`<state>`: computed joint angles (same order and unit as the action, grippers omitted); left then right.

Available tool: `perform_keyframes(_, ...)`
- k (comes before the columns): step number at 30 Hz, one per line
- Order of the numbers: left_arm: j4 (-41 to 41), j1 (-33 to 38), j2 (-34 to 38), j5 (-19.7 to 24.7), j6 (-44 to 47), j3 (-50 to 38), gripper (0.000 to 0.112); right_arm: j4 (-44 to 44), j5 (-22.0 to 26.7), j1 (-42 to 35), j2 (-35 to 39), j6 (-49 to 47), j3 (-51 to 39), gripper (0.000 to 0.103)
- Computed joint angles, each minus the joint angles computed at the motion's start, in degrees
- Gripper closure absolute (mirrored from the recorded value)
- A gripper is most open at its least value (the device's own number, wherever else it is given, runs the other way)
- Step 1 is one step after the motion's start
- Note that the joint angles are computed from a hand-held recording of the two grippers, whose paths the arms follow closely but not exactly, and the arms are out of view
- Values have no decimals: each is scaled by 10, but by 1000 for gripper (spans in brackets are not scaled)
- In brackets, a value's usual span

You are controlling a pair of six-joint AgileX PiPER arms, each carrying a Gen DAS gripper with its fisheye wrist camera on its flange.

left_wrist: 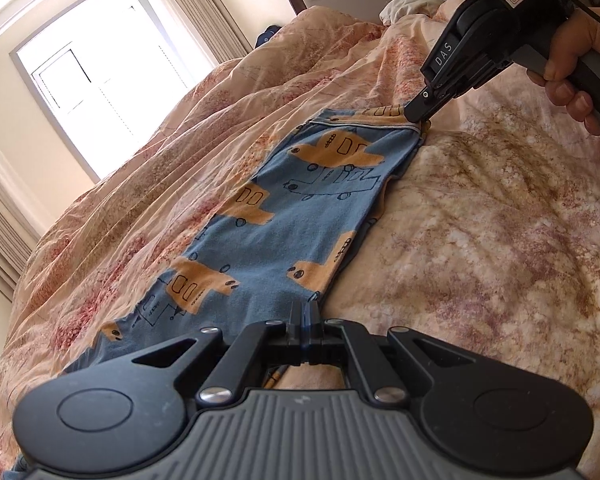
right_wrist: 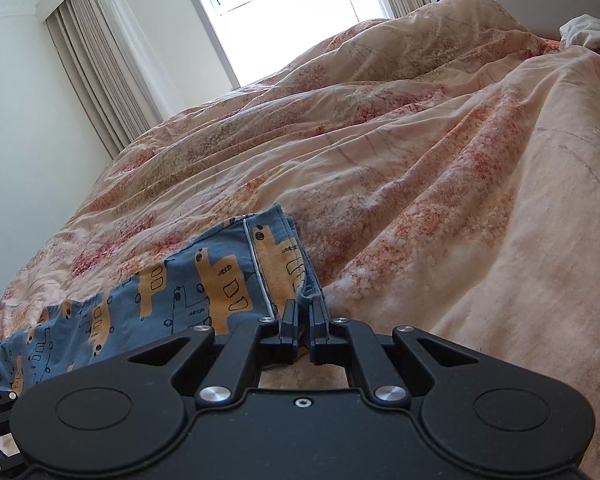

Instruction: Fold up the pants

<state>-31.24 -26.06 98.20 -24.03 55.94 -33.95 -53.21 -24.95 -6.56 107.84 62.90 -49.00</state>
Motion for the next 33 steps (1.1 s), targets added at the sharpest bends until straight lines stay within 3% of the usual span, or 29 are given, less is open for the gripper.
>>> perform_keyframes(6,39,9,0,0,-33,6,112,3,3,1,11,4,-1,98)
perform_keyframes(8,41,14,-13,11,-44,8,107,13,12,6,10,-6,-1,93)
perform_keyframes(10,33,22,-31,34,-53,6,100,35,24,13,3,-27,2,81)
perform_keyframes(11,26,25,-40,44,-58,5,84,55,28,16,-3,-49,9,79)
perform_keyframes(12,11,28,-51,49,-58,5,58,66,31,18,-8,-61,13,70)
perform_keyframes(14,-36,25,-74,36,-45,13,30,92,34,24,-21,-88,25,56)
perform_keyframes(15,-45,26,-87,33,-48,17,24,113,39,29,-29,-109,32,48)
perform_keyframes(19,-118,44,-132,53,-12,19,15,205,39,51,-68,-199,71,21)
perform_keyframes(24,-259,79,-168,63,81,23,10,310,33,85,-111,-287,118,2)
perform_keyframes(30,-407,197,-198,106,207,35,10,529,44,174,-140,-471,153,1)
perform_keyframes(33,-330,270,-210,132,158,55,10,615,40,230,-138,-537,154,1)
